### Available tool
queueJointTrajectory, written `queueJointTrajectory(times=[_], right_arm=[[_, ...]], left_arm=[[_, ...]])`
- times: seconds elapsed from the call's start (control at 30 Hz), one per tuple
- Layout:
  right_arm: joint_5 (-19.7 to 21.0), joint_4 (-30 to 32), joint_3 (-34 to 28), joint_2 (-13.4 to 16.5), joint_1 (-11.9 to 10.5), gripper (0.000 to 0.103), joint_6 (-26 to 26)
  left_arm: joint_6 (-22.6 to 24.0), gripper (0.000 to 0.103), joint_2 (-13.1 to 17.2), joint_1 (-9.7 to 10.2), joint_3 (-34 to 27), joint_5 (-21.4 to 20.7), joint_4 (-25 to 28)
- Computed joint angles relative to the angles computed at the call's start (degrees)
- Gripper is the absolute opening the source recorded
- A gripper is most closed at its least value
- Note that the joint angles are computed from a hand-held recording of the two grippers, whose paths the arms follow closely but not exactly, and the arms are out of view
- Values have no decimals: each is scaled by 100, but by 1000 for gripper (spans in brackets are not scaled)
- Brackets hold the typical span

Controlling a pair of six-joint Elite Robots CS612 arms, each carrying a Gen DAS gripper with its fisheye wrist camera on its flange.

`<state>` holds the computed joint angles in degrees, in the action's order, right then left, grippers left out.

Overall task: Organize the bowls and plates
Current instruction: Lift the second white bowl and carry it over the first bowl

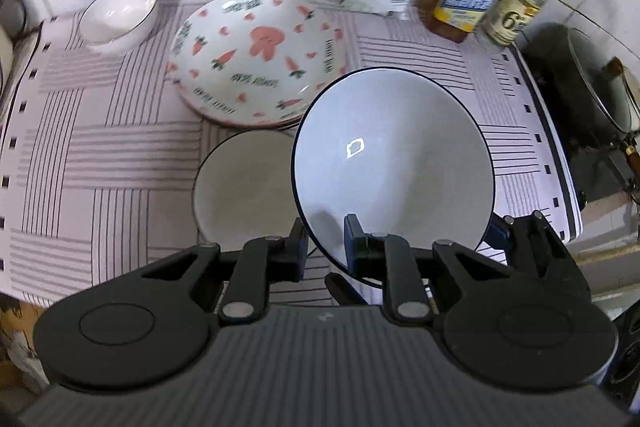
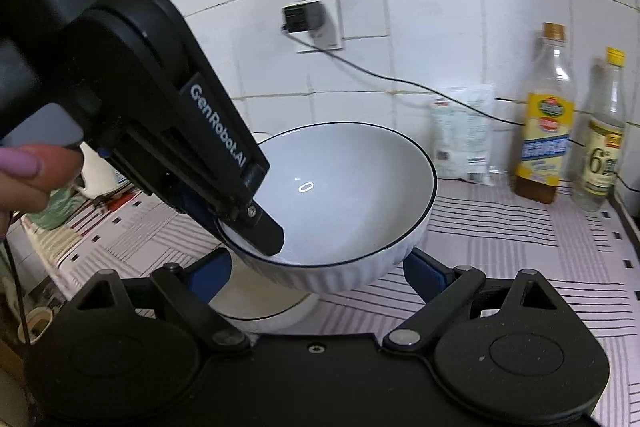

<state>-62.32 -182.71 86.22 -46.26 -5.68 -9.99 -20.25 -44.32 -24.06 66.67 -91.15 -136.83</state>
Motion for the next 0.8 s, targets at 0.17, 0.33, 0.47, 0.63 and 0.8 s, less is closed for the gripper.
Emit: queueJointTrajectory(times=[0.17,0.33,0.47,0.63,0.8], right_arm=[[169,224,-40,20,52,96,-209],[318,510,-112,40,104,96,-458],[400,710,-229,108,146,96,-567],[405,1003,-315,145,185,96,-692],[325,1258,-389,165,220,96,-864]], left_arm=[[-217,17,17,78,50,32,112],[-326,17,43,149,65,101,215],[-384,17,105,194,1,120,393],[-441,17,213,246,-139,47,614],[-430,18,311,261,-280,76,835]])
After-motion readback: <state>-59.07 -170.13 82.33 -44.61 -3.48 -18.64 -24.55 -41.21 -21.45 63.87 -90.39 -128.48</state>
